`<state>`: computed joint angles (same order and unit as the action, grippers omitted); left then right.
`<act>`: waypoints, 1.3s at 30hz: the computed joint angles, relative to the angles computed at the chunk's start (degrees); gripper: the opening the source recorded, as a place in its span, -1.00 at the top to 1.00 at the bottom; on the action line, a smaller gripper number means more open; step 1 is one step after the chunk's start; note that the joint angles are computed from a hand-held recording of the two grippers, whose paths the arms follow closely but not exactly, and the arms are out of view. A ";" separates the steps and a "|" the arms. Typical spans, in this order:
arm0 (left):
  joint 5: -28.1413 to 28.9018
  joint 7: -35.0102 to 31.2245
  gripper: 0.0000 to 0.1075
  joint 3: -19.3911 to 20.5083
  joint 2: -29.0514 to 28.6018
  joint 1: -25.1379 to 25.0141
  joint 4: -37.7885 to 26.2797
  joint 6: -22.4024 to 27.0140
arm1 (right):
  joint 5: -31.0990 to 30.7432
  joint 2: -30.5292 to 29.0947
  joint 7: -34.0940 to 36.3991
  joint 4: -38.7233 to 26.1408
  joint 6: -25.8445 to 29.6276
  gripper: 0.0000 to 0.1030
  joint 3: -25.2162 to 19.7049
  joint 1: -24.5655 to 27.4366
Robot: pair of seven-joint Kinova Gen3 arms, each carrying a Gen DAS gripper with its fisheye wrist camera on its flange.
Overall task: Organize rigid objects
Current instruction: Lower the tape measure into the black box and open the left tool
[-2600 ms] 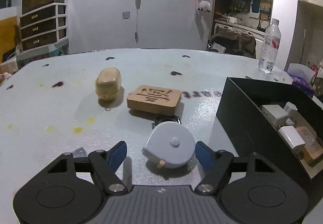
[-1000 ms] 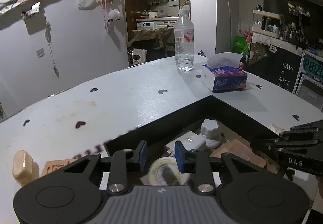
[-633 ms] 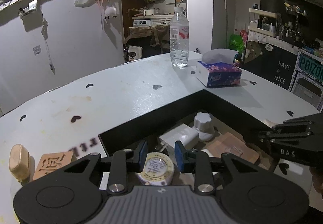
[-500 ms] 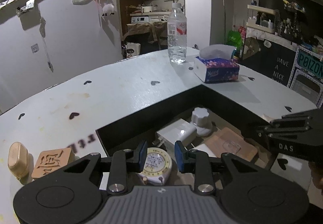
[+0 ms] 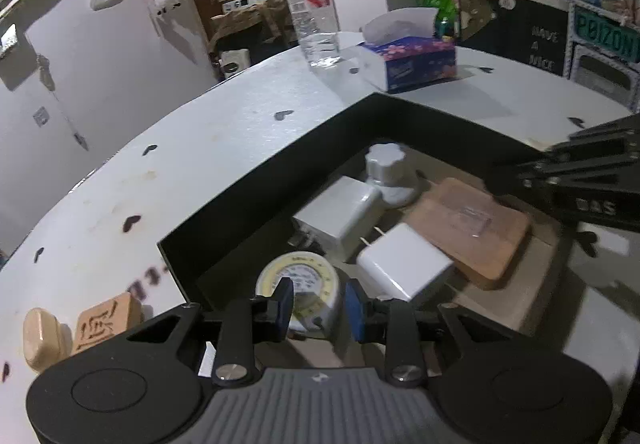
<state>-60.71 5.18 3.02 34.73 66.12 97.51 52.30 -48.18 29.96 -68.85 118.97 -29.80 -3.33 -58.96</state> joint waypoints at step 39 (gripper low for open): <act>-9.35 28.78 -0.91 5.54 -5.58 6.76 7.51 8.40 | 0.90 0.08 -0.66 0.07 0.21 0.89 0.02 0.39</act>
